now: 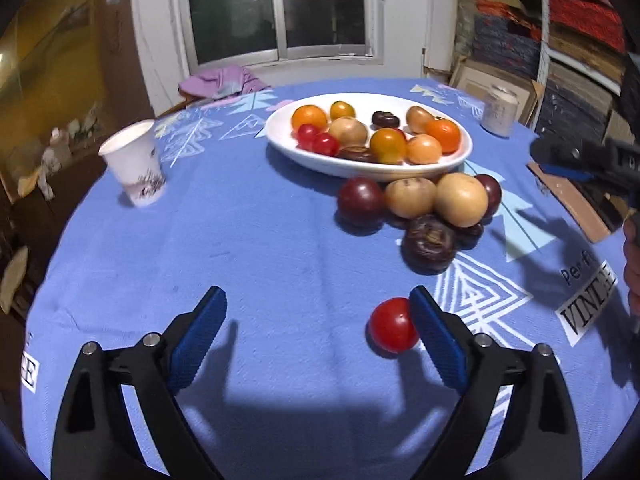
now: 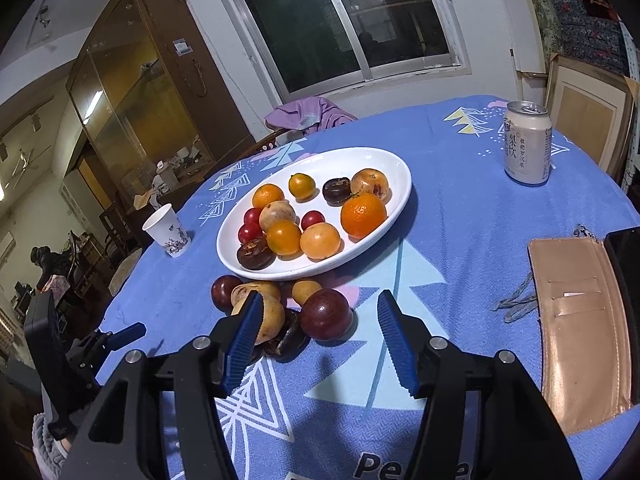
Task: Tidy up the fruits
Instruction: 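Move both open tools back toward the remaining fruit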
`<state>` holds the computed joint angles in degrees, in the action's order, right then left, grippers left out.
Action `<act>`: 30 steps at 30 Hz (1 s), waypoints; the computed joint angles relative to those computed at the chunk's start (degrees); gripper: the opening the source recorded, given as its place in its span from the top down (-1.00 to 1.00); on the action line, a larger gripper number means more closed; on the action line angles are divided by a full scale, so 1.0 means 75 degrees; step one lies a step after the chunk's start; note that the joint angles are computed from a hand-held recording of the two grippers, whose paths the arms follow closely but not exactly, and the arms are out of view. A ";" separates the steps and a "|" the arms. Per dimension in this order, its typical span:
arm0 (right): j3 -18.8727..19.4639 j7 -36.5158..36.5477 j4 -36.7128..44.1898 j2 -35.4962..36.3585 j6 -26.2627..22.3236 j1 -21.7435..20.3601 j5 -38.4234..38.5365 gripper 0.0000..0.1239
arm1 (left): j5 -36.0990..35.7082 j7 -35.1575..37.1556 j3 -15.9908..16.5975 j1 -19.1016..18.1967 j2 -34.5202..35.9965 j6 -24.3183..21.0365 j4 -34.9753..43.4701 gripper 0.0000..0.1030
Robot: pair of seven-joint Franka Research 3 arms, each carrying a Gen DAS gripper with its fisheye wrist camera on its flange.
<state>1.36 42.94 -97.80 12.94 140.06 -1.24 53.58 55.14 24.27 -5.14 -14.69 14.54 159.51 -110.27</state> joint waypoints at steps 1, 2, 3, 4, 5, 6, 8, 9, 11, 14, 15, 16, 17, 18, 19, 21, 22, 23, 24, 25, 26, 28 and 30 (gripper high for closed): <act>0.0002 -0.0014 -0.0004 -0.0003 0.0008 -0.0001 0.0002 0.03 | -0.0088 0.0027 -0.0006 0.0057 -0.0045 0.0098 -0.0072 -0.76; 0.0004 -0.0032 -0.0005 -0.0010 -0.0004 -0.0008 0.0015 0.03 | -0.0020 -0.0070 0.0034 0.0055 -0.0103 0.0134 -0.0139 -0.76; 0.0006 -0.0053 -0.0008 -0.0017 -0.0005 -0.0011 0.0030 0.03 | 0.0107 -0.0229 0.0078 0.0036 -0.0156 0.0127 -0.0185 -0.76; 0.0010 -0.0086 -0.0020 -0.0033 -0.0001 -0.0013 0.0051 0.03 | 0.0200 -0.0386 0.0105 0.0046 -0.0212 0.0152 -0.0239 -0.76; 0.0012 -0.0113 -0.0030 -0.0047 0.0000 -0.0011 0.0064 0.03 | 0.0256 -0.0516 0.0116 0.0082 -0.0264 0.0218 -0.0307 -0.76; 0.0011 -0.0144 -0.0042 -0.0060 -0.0001 -0.0009 0.0071 0.03 | 0.0315 -0.0672 0.0133 0.0122 -0.0328 0.0277 -0.0381 -0.76; 0.0010 -0.0193 -0.0069 -0.0079 0.0008 0.0005 0.0073 0.03 | 0.0376 -0.0913 0.0130 0.0223 -0.0433 0.0421 -0.0513 -0.76; 0.0010 -0.0218 -0.0080 -0.0085 0.0005 0.0016 0.0058 0.03 | 0.0333 -0.0963 0.0113 0.0321 -0.0486 0.0707 -0.0634 -0.76; 0.0011 -0.0276 -0.0122 -0.0107 0.0040 0.0049 0.0008 0.03 | 0.0260 -0.0810 0.0055 0.0453 -0.0512 0.1283 -0.0770 -0.75; 0.0021 -0.0436 -0.0222 -0.0172 0.0175 0.0099 -0.0006 0.03 | 0.0495 -0.0471 0.0007 0.0284 -0.0384 0.1251 -0.0606 -0.76; 0.0022 -0.0480 -0.0244 -0.0186 0.0213 0.0114 -0.0006 0.03 | 0.0377 -0.0126 -0.0078 0.0260 -0.0299 0.1173 -0.0527 -0.75; 0.0020 -0.0472 -0.0253 -0.0195 0.0229 0.0131 -0.0018 0.03 | 0.0250 0.0159 -0.0131 0.0232 -0.0232 0.1098 -0.0473 -0.76; 0.0013 -0.0460 -0.0245 -0.0187 0.0225 0.0139 -0.0034 0.03 | 0.0058 0.0512 -0.0198 0.0206 -0.0148 0.0957 -0.0386 -0.76; 0.0006 -0.0435 -0.0240 -0.0177 0.0232 0.0153 -0.0073 0.03 | -0.0107 0.0727 -0.0216 0.0182 -0.0097 0.0873 -0.0342 -0.76; 0.0004 -0.0419 -0.0257 -0.0185 0.0250 0.0164 -0.0097 0.03 | -0.0318 0.0927 -0.0237 0.0173 -0.0051 0.0785 -0.0304 -0.76; 0.0002 -0.0394 -0.0273 -0.0190 0.0259 0.0180 -0.0139 0.03 | -0.1086 0.1462 -0.0355 0.0249 0.0084 0.0479 -0.0174 -0.76; 0.0004 -0.0402 -0.0277 -0.0194 0.0254 0.0183 -0.0146 0.03 | -0.1360 0.1574 -0.0350 0.0262 0.0105 0.0385 -0.0164 -0.76; 0.0005 -0.0422 -0.0285 -0.0198 0.0258 0.0182 -0.0139 0.03 | -0.1535 0.1605 -0.0314 0.0276 0.0091 0.0431 -0.0212 -0.77; 0.0006 -0.0437 -0.0291 -0.0204 0.0265 0.0182 -0.0130 0.03 | -0.1304 0.1273 -0.0114 0.0132 0.0027 0.0402 -0.0249 -0.77; 0.0007 -0.0453 -0.0297 -0.0212 0.0267 0.0179 -0.0112 0.03 | -0.0872 0.0806 0.0102 -0.0051 -0.0038 0.0291 -0.0255 -0.77; 0.0006 -0.0462 -0.0297 -0.0216 0.0258 0.0177 -0.0101 0.03 | -0.0460 0.0356 0.0245 -0.0159 -0.0109 0.0200 -0.0273 -0.76; 0.0005 -0.0478 -0.0294 -0.0218 0.0242 0.0177 -0.0087 0.03 | -0.0234 -0.0019 0.0233 -0.0067 -0.0181 0.0240 -0.0341 -0.76; 0.0004 -0.0501 -0.0297 -0.0228 0.0238 0.0182 -0.0087 0.03 | -0.0464 0.0298 0.0061 0.0100 -0.0141 0.0302 -0.0323 -0.76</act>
